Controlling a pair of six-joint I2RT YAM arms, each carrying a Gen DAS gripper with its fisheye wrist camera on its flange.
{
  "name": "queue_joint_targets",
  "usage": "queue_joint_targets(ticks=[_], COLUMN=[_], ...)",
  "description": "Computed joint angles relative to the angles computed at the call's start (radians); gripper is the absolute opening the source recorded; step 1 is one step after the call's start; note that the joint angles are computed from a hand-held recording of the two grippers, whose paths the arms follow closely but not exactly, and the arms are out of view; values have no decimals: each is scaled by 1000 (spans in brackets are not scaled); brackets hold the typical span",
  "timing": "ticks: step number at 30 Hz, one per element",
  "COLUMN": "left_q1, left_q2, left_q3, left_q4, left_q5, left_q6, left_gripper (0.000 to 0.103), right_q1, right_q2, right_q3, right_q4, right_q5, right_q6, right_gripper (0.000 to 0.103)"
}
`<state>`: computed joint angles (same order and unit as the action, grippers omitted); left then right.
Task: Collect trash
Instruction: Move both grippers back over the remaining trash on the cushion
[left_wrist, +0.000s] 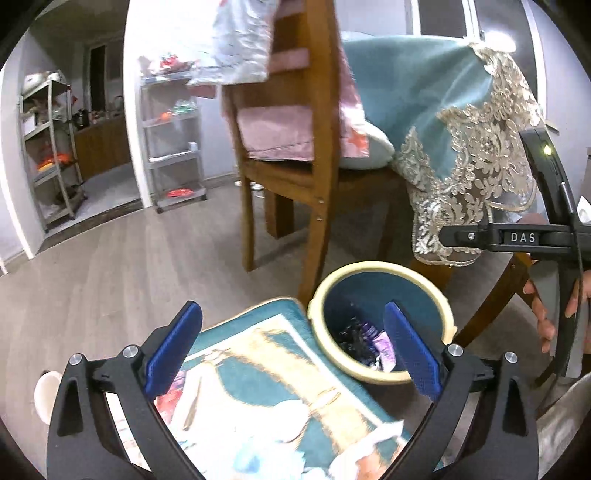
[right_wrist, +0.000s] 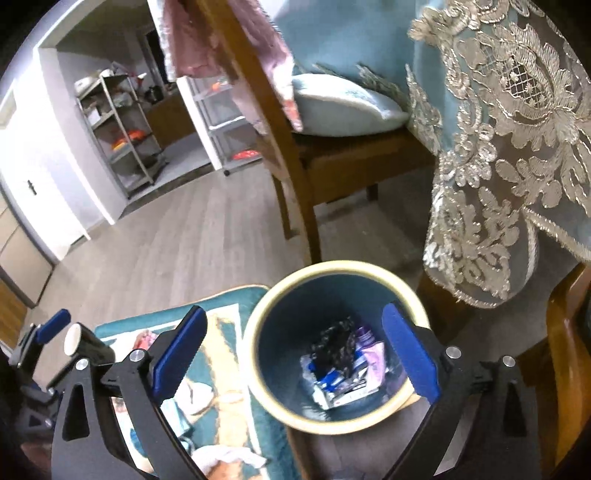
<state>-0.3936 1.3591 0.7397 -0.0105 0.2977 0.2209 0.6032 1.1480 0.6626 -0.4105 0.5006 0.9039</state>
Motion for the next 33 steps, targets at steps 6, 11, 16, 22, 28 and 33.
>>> queue_joint_targets(ticks=[6,11,16,22,28,33], left_q1=[156,323,448,552,563,546], left_q2=[-118,-189,-200,-151,-59,-8], left_q3=[-39,-60,-69,-85,-118,-141], left_q4=[-102,-180,-219,-231,-177,-119], left_q5=[60,141,198,248,228,203], left_q6=[69,140,203,254,241,232], left_gripper=[97,97,97,97,97,97], right_q1=[131,236,303,345,360,347], right_q2=[103,232,336,439,541,621], right_q3=[58,140,208,243,222,199], right_q4=[-5,-23,-50,-84,-17,71], right_q5=[46,73,93,92,8,-66], right_q6=[108,186,233,339,461,481], right_gripper=[96,96,96,96,96,96])
